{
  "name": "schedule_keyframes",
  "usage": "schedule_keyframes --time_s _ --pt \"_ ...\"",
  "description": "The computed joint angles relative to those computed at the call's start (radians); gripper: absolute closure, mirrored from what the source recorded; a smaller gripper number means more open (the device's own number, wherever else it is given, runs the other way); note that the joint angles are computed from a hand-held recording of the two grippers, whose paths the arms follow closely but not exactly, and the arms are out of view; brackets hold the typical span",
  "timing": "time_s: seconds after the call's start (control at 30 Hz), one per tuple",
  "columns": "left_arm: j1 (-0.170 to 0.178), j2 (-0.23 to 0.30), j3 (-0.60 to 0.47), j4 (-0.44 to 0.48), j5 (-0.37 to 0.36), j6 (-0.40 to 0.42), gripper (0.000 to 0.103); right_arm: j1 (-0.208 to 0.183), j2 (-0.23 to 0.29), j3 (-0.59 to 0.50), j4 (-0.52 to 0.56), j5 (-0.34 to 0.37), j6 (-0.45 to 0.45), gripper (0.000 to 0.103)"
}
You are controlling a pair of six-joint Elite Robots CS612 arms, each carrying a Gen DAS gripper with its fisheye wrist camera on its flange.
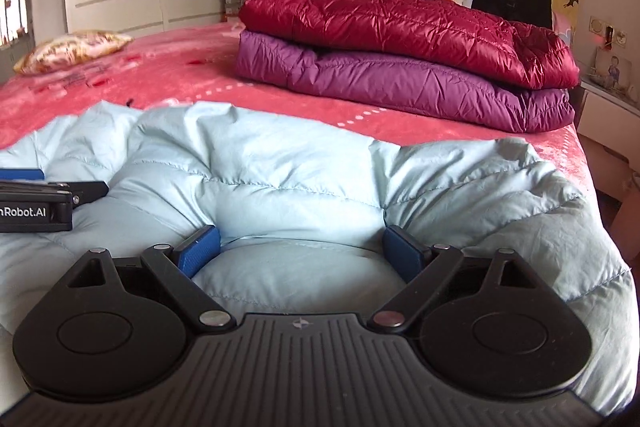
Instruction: Fold large clothes
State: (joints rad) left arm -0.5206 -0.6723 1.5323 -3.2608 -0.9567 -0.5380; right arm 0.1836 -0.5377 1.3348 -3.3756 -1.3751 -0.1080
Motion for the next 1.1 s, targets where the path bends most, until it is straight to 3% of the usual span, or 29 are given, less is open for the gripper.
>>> schedule_keyframes --time_s 0.2,0.33,0.5,0.67,0.87,1.1 --pt "-0.003 -0.077 0.085 -0.054 0.005 -0.077 0.013 -0.027 -0.069 0.082 -0.042 0.033 0.066 0.000" --pt "0.022 -0.138 0.146 -0.043 -0.045 -0.134 0.012 -0.063 -0.129 0.152 -0.007 0.109 0.115 0.000" --pt "0.073 -0.179 0.236 -0.154 -0.165 -0.208 0.010 -0.119 -0.185 0.236 -0.003 0.187 0.176 0.000" --pt "0.102 -0.179 0.283 -0.251 -0.228 -0.299 0.010 -0.170 -0.223 0.335 -0.049 0.189 0.284 0.000" --pt "0.141 -0.150 0.272 -0.292 -0.428 -0.313 0.010 -0.214 -0.232 0.377 -0.063 0.201 0.401 0.000" --pt "0.165 -0.115 0.241 -0.311 -0.540 -0.352 0.010 -0.255 -0.201 0.366 -0.061 0.323 0.514 0.000"
